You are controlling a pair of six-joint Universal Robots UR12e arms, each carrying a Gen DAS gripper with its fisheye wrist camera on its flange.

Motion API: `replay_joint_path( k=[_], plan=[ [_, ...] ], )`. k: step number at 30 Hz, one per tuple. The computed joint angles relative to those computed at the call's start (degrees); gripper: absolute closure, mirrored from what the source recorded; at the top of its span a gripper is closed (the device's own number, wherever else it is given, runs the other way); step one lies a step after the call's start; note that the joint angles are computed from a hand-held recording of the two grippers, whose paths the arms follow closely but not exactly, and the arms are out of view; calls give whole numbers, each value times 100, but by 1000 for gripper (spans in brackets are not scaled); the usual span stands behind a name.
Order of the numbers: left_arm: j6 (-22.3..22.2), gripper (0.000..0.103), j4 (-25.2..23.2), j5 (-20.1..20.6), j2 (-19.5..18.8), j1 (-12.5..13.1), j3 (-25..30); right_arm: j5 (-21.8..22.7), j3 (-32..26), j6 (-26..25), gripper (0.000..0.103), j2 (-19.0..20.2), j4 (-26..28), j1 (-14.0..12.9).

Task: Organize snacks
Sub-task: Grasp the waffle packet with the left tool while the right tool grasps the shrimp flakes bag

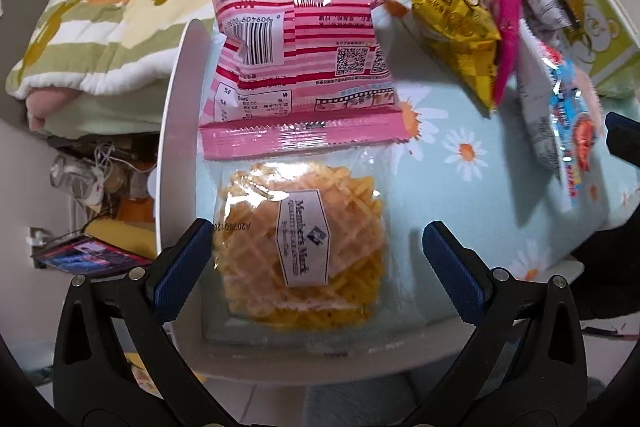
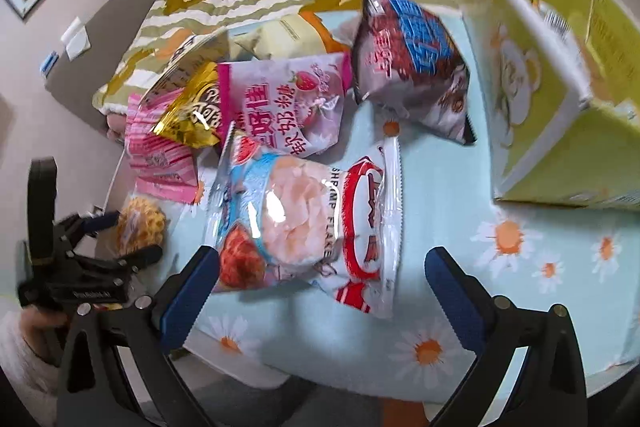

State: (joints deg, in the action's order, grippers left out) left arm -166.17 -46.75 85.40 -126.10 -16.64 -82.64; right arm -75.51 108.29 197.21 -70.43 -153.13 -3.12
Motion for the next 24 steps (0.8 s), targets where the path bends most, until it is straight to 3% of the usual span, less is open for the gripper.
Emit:
replay_joint_path(
  k=[8,11,13,16,24],
  plan=[
    [-91,1,4,407,-102,-105,63,777,-95,160,1,294,-51,-190],
    [-193,1,18,374,-102,-103,54,1083,-106,191,1,386,-83,-204],
    [-234,4,33,311,-96,-91,37,1024,-131,194,1,411,-166,-167],
    [-266,19,62,155,-72,-53,9,977,-216,205,1,465,-146,-118],
    [-240,28,80,117,-32,-36,-13,1003,-214,185,1,471,-192,-92]
  ],
)
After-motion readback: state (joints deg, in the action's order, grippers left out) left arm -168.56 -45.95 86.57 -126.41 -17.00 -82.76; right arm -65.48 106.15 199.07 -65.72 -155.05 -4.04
